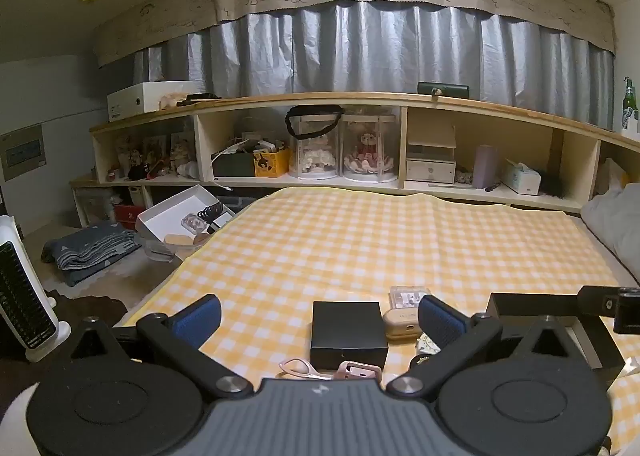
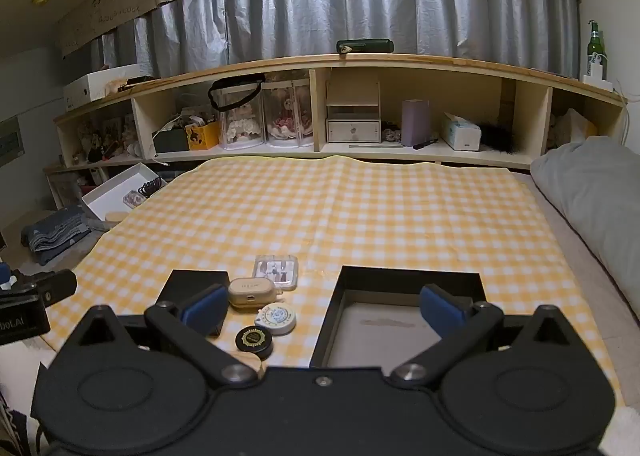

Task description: Organize rigid objects

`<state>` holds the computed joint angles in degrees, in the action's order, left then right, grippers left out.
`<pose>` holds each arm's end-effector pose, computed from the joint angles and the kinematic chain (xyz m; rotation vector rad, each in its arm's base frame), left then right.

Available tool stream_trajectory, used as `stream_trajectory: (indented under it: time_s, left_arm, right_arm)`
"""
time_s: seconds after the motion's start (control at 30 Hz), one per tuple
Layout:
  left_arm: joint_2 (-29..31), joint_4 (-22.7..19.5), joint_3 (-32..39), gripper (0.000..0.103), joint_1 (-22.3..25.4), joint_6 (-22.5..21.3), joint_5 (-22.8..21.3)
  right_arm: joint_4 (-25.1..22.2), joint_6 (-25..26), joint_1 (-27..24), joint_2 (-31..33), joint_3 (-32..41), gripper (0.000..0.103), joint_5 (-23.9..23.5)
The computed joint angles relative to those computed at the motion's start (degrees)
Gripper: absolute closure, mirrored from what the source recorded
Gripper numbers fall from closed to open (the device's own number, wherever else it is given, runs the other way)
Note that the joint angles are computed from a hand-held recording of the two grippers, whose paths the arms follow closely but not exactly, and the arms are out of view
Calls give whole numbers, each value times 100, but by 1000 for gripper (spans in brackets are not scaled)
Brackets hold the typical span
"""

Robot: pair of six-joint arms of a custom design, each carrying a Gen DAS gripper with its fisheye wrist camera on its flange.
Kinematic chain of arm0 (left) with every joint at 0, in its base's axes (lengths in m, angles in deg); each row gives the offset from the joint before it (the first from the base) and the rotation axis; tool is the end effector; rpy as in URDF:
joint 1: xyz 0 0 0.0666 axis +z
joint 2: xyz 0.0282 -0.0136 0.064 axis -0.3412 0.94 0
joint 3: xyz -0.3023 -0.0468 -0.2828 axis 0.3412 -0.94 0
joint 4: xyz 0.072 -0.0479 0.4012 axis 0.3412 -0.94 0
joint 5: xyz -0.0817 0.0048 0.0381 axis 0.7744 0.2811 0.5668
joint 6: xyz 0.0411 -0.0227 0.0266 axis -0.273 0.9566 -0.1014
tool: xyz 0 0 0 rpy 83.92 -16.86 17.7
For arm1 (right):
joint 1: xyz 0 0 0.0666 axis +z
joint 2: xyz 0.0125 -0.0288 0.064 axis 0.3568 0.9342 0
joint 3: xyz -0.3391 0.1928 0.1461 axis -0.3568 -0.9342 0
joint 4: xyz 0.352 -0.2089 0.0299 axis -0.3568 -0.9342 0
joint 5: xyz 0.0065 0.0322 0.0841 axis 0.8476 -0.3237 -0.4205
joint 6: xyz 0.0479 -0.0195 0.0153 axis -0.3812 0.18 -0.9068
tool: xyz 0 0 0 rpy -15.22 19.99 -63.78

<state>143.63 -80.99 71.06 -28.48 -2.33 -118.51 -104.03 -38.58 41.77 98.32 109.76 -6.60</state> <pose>0.5805 -0.0665 0.5573 -0.4881 1.9353 0.3757 0.6615 0.2548 0.5496 -0.4454 2.0128 0.2983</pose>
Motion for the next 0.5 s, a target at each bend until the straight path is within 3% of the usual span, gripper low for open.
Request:
stream_trajectory:
  time_s: [0.5]
  left_arm:
    - [5,-49,21,0,2,46,26]
  right_arm:
    - [-14,2,0,-5,-9,0,-4]
